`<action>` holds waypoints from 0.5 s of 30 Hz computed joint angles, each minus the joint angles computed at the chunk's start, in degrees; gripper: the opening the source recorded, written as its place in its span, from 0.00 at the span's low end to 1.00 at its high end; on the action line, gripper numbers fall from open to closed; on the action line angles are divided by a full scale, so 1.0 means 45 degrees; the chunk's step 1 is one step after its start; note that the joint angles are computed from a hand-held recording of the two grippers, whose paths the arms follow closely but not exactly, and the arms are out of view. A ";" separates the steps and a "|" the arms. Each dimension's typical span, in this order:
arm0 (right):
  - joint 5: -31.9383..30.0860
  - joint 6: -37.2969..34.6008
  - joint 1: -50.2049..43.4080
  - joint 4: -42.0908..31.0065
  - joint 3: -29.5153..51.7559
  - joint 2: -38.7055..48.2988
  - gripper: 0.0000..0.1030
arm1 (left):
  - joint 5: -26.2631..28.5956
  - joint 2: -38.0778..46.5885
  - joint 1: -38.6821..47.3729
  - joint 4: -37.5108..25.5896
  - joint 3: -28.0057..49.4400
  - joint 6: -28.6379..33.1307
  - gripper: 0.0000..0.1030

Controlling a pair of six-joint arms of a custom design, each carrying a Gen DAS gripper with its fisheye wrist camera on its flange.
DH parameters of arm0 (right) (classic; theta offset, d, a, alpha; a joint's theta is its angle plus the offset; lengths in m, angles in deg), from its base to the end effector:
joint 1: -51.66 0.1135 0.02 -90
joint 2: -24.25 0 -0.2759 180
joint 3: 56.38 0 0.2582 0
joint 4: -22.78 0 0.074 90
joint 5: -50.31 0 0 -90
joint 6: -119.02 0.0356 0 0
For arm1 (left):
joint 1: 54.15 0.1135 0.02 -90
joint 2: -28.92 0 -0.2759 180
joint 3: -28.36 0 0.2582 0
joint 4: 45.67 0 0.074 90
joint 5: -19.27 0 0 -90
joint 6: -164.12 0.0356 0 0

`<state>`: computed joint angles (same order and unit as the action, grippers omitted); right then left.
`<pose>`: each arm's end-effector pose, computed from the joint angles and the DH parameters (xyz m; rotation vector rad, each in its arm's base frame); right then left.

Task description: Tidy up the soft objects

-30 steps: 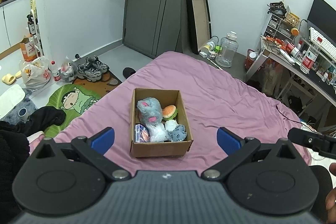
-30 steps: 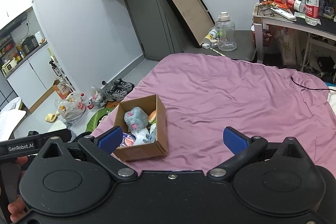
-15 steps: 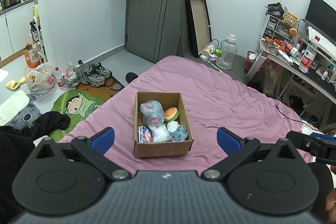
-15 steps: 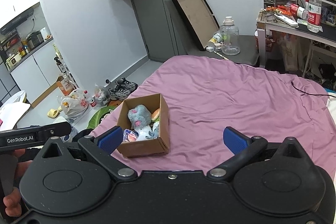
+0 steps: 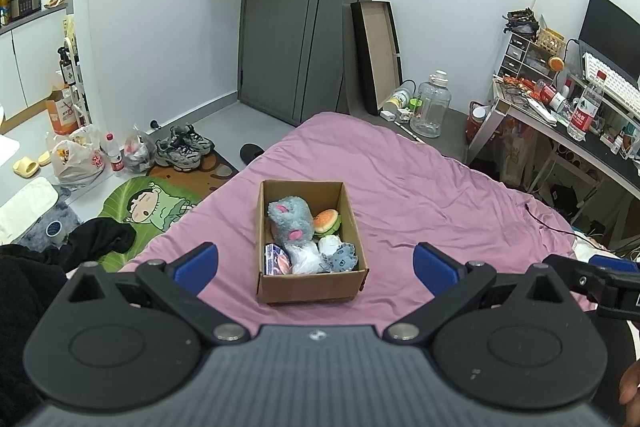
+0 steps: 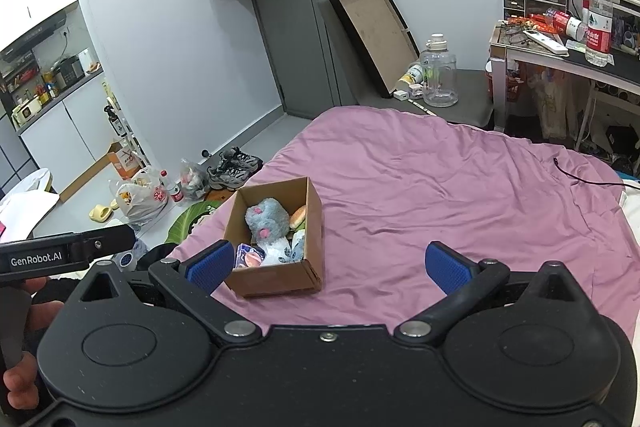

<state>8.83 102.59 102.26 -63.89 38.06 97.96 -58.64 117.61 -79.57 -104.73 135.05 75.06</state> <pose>0.1627 0.1561 0.3806 0.6482 2.1241 -0.0501 0.3051 -0.1532 0.3976 0.6348 2.2226 -0.4617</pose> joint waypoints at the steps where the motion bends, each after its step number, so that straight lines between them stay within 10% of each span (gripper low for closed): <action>1: -0.0029 -0.0011 0.0001 0.0033 -0.0007 -0.0029 1.00 | -0.0071 -0.0038 -0.0025 0.0042 -0.0026 0.0049 1.00; 15: 0.0001 0.0126 0.0073 -0.0098 -0.0024 -0.0106 1.00 | -0.0174 -0.0009 -0.0218 -0.0154 0.0127 0.0183 1.00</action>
